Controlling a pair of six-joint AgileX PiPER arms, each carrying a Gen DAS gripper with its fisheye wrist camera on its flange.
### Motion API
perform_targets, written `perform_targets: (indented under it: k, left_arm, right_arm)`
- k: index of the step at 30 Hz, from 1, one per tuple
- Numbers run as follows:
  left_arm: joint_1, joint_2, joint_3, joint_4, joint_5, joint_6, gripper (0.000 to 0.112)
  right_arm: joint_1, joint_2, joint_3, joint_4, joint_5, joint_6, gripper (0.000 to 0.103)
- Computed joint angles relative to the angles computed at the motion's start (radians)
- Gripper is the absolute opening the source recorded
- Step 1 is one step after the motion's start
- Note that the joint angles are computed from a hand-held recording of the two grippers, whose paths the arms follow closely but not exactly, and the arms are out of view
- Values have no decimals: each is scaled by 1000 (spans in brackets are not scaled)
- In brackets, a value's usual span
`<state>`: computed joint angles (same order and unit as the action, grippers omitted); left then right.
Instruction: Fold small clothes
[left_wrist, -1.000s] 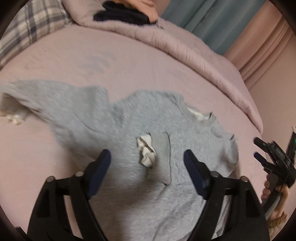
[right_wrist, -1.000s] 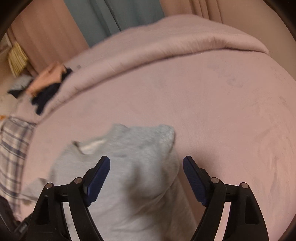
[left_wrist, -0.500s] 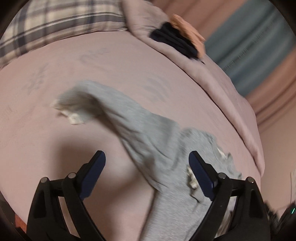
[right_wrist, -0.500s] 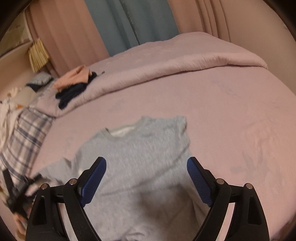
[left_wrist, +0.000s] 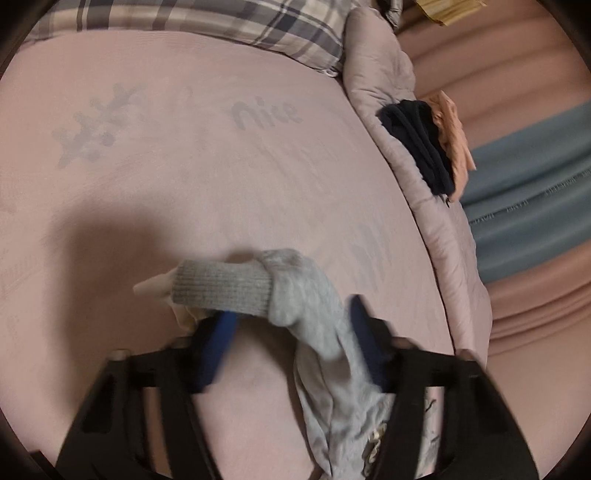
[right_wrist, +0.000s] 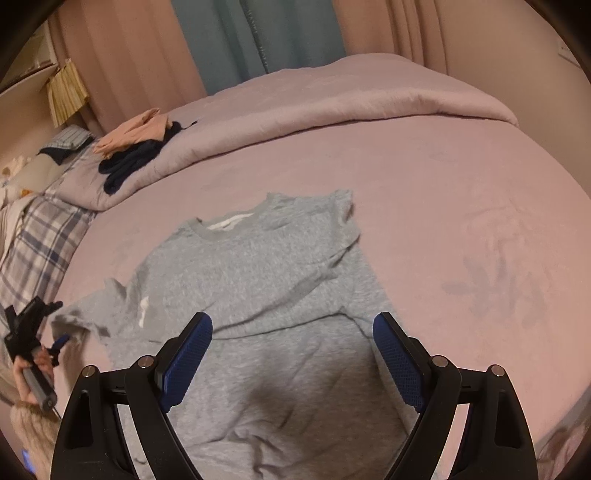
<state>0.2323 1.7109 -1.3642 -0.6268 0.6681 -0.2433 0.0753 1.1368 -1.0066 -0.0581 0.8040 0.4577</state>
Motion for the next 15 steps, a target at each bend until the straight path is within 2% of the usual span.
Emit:
perform_targets:
  k: [1,3,5,9,11,12,15]
  left_arm:
    - [3,6,3,-4,-6,-1,26]
    - [13,5,26,-57,-42,37,6]
    - [8,-33,69,-74,-102,59,6]
    - [-29,-83,66,-29,-124,91,4]
    - [-57,-106,47,-16,-123,96,4]
    - [-66,-110,19,11,-83,66,4]
    - [-123,-120,-34,-19,-81,103,4]
  right_arm:
    - [9,-5,5,-15,1,19,88]
    - [16,-9,8,-32,3,38,88]
    - [19,-11,9,-39,6,47,88]
    - [26,-9,12,-48,6,65,88]
    - [26,-8,13,-49,5,68,88]
    - [24,-9,14,-45,2,67,88]
    - [5,-16,24,-11,-4,42,88]
